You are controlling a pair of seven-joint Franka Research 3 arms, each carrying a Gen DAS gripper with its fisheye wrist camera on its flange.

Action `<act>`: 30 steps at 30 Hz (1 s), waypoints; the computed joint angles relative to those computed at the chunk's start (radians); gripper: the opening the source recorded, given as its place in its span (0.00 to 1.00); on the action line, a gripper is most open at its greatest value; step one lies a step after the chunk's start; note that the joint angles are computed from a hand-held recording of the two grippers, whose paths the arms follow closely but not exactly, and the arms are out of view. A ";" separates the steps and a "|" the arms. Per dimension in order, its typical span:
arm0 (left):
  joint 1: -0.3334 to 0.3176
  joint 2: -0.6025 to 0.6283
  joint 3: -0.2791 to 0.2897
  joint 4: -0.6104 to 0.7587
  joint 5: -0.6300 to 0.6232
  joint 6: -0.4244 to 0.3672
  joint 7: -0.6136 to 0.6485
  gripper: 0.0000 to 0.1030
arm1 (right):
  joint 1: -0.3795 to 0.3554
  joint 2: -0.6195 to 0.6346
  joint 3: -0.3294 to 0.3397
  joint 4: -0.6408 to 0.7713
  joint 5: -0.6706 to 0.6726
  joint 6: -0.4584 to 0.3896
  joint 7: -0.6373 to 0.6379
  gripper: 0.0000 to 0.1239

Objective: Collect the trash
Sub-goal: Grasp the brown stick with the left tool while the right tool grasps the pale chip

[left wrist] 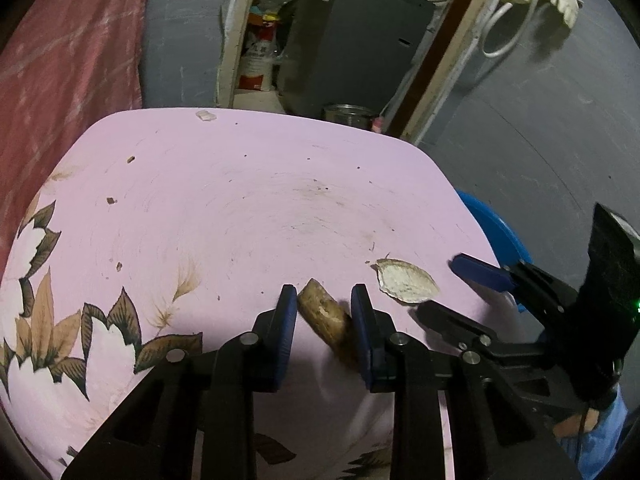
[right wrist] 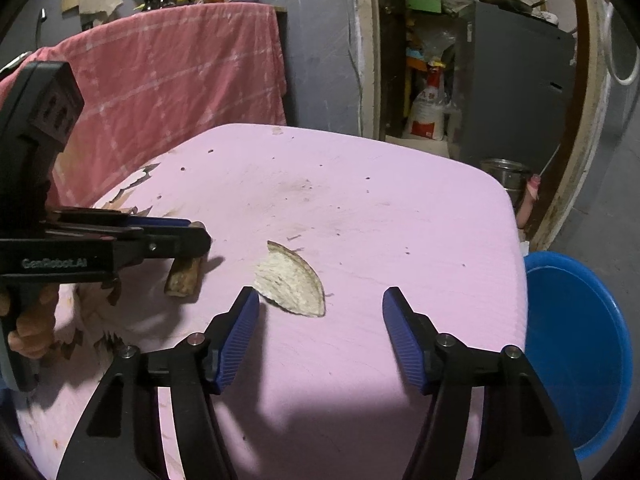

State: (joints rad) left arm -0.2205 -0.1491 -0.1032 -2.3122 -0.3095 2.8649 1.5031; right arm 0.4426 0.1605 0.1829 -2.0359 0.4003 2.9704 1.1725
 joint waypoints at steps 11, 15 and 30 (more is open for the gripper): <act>0.003 0.012 0.013 0.012 -0.102 -0.008 0.064 0.24 | 0.006 0.036 -0.008 0.074 -0.039 -0.097 -0.013 0.42; 0.009 0.014 0.008 0.009 -0.109 0.003 0.069 0.25 | 0.008 0.052 -0.013 0.103 -0.055 -0.127 -0.008 0.42; -0.009 -0.016 0.015 -0.016 -0.074 0.000 0.010 0.23 | -0.003 0.024 0.022 0.048 0.094 -0.071 -0.105 0.26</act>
State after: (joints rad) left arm -0.2291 -0.1651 -0.0879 -2.3283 -0.3837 2.8649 1.5130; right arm 0.4393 0.1843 0.2047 -1.9874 0.4938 2.8992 1.0674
